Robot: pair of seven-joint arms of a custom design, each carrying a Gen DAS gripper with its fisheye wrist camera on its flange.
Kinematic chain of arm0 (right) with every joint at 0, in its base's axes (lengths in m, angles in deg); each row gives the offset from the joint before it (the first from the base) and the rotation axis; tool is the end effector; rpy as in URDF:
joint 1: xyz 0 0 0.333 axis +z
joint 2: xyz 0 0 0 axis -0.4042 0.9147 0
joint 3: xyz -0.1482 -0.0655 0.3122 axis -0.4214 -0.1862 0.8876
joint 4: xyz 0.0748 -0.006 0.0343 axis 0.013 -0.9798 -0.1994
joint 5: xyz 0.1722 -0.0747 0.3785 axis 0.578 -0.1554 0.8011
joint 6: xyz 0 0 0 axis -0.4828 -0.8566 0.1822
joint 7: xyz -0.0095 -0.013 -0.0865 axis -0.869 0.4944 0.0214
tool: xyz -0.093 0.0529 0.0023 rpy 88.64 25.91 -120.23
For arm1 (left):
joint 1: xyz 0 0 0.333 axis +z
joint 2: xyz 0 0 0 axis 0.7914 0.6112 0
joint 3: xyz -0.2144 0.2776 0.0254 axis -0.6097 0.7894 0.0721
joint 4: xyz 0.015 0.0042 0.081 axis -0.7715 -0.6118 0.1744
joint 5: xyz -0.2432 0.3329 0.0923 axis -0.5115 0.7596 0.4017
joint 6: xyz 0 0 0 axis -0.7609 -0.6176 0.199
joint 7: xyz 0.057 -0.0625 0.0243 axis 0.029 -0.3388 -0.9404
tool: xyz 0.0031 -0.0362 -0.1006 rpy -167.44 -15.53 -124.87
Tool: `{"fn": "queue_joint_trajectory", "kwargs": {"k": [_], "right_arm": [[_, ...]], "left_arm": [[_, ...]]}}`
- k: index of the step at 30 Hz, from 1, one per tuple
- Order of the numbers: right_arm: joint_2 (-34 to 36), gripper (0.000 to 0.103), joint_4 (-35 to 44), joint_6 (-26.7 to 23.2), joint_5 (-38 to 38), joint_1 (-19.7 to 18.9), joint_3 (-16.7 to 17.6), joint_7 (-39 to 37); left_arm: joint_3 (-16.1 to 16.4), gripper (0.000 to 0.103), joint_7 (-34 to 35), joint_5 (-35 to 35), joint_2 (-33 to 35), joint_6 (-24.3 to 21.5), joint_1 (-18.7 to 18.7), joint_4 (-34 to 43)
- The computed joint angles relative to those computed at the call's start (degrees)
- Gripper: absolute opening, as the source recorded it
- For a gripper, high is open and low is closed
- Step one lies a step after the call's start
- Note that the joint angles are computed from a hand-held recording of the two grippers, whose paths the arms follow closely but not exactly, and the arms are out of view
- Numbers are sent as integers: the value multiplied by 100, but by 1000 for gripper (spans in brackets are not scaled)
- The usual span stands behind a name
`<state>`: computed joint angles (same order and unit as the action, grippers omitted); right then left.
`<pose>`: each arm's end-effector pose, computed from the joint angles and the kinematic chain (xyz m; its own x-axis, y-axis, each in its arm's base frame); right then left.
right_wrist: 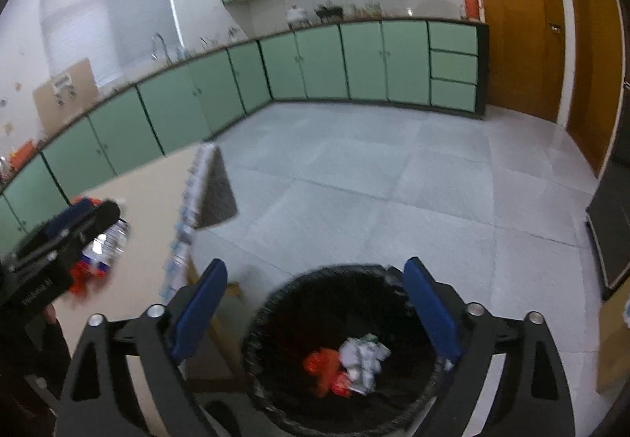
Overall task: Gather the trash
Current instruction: 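Move both open tools back over the trash on the table, then grasp the light-blue paper carton with the left tool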
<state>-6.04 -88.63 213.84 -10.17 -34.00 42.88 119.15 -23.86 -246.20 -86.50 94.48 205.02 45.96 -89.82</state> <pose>0.4142 0.0939 0.5211 -0.5068 -0.8432 -0.1792 -0.4385 0.4311 -0.7886 0.6313 -0.1859 0.4853 -0.7371 -0.6748 0.0369 -0.3255 0.3066 -0.8944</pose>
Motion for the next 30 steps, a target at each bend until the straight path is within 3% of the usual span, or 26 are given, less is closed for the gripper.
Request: {"fn": "queue_joint_trajectory", "kwargs": {"k": [5, 10, 20, 30], "right_arm": [[325, 97, 462, 255, -683, -263, 489, 533], [1069, 97, 1138, 383, -1632, -299, 830, 1238], [2630, 97, 2436, -533, -2249, 494, 915, 1133], [3550, 96, 3223, -1122, -2840, 1413, 559, 1166]], "left_arm": [[195, 78, 901, -878, -90, 361, 204, -6], [425, 78, 1142, -1120, 31, 711, 395, 175], [521, 78, 877, -946, 587, 1317, 840, 812], [386, 78, -186, 208, 769, 1199, 1270, 689]]}}
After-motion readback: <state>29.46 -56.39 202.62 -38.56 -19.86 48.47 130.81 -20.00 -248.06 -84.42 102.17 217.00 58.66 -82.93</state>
